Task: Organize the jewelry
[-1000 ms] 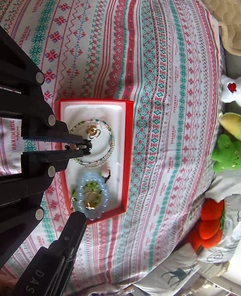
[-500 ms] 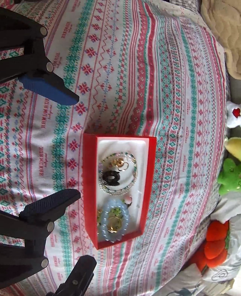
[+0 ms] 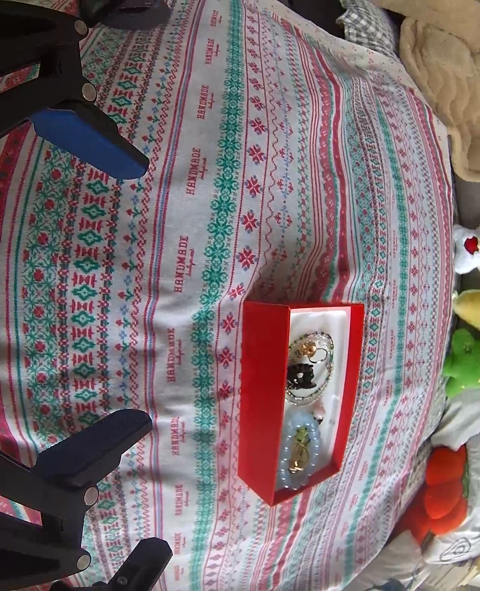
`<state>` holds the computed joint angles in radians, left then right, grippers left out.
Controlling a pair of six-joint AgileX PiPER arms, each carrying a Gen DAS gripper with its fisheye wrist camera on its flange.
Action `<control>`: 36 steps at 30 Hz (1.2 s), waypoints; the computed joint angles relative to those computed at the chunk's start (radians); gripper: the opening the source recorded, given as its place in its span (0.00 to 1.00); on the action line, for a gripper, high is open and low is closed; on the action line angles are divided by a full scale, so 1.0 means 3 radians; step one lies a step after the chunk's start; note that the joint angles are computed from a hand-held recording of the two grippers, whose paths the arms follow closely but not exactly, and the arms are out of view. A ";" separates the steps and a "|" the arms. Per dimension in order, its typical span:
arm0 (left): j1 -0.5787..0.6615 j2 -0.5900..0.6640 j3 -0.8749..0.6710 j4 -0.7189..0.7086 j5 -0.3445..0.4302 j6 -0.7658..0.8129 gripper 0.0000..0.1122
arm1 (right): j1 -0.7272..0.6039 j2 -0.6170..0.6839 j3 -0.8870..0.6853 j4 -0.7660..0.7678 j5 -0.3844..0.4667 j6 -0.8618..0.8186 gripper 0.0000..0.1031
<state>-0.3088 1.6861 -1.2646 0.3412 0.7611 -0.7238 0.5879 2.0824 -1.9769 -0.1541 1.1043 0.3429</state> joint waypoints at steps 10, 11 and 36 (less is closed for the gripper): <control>-0.0041 -0.0007 0.0052 0.0058 -0.0007 0.0015 0.91 | 0.0040 0.0113 -0.0126 0.0008 0.0110 0.0018 0.95; -0.0048 -0.0005 0.0048 0.0062 0.0001 0.0009 0.91 | 0.0046 0.0123 -0.0138 0.0002 0.0121 0.0016 0.95; -0.0108 0.0042 0.0003 0.0072 0.0048 0.0015 0.91 | 0.0041 0.0100 -0.0074 -0.0022 0.0132 -0.0007 0.95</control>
<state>-0.3412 1.6986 -1.2637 0.3629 0.7754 -0.7194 0.6001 2.1126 -1.9991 -0.1606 1.1440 0.3408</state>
